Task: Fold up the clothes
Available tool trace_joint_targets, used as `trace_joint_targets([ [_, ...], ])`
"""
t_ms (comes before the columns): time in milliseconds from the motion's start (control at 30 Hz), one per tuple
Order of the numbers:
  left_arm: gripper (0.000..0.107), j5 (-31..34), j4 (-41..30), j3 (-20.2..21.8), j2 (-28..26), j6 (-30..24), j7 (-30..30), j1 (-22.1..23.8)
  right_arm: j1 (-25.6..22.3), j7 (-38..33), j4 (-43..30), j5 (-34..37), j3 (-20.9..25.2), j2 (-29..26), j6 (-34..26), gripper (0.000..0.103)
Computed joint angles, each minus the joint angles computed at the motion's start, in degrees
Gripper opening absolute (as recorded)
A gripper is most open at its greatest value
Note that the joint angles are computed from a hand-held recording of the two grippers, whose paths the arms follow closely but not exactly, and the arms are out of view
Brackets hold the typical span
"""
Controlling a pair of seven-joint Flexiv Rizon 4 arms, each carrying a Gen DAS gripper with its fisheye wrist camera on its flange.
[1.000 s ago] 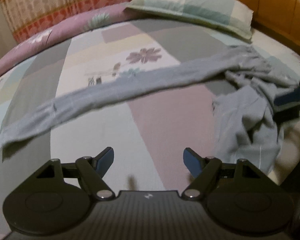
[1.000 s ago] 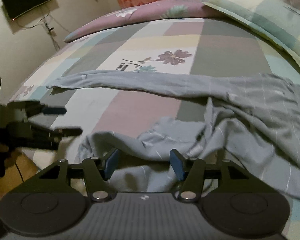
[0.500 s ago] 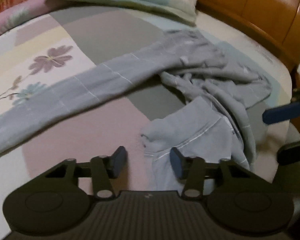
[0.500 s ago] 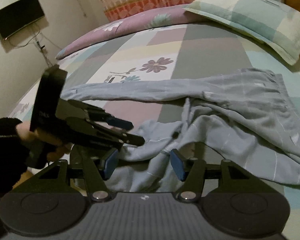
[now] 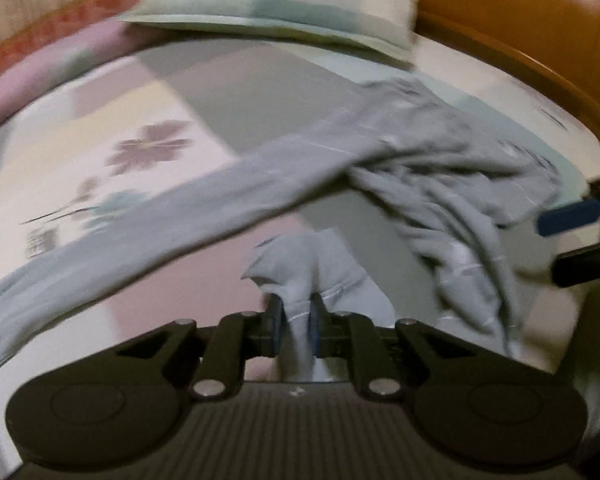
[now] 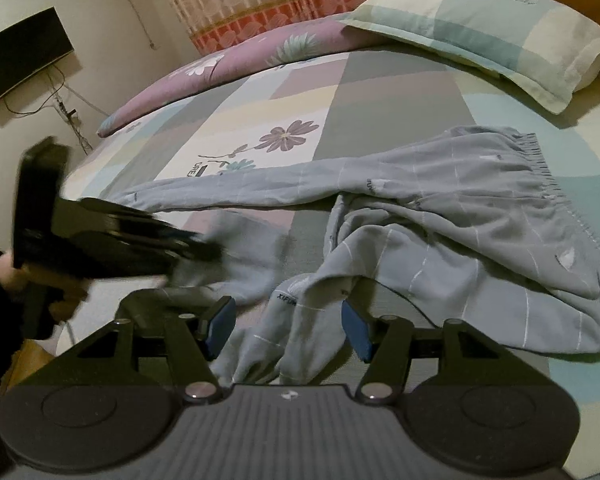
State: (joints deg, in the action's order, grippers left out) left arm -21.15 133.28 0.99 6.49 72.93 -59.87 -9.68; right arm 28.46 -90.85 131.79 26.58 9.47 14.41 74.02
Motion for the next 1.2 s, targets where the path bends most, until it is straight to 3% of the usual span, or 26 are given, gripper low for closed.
trace_joint_targets([
  [100, 0.011, 11.53, 1.16, 0.40, 4.21, -0.45, -10.66, 5.31, -0.08, 0.59, 0.07, -0.49, 0.31, 0.05, -0.23, 0.064],
  [233, 0.011, 20.69, 3.35, 1.56, 10.70, -2.67, -19.22, 11.80, -0.34, 2.27, 0.29, -2.45, 1.35, -0.28, -0.28, 0.065],
  [533, 0.011, 30.56, 7.35, 3.66, 21.69, -7.39, -27.08, 23.43, -0.70, 6.43, 0.84, -7.74, 2.96, -0.47, -0.40, 0.068],
  [767, 0.011, 32.93, 8.23, 4.93, 27.02, -12.99, -29.91, 29.02, -0.40, 8.76, 1.01, -11.21, 3.71, -0.74, -0.86, 0.068],
  [1000, 0.012, 30.61, 7.76, 7.64, 26.81, -16.31, -30.69, 29.93, 0.01, 9.52, 0.83, -12.55, 3.68, -1.03, -1.39, 0.068],
  [1200, 0.013, 26.77, 3.74, 7.22, 17.60, -13.51, -31.43, 29.56, 0.00, 10.05, 0.90, -13.17, 3.91, -1.20, -1.48, 0.068],
])
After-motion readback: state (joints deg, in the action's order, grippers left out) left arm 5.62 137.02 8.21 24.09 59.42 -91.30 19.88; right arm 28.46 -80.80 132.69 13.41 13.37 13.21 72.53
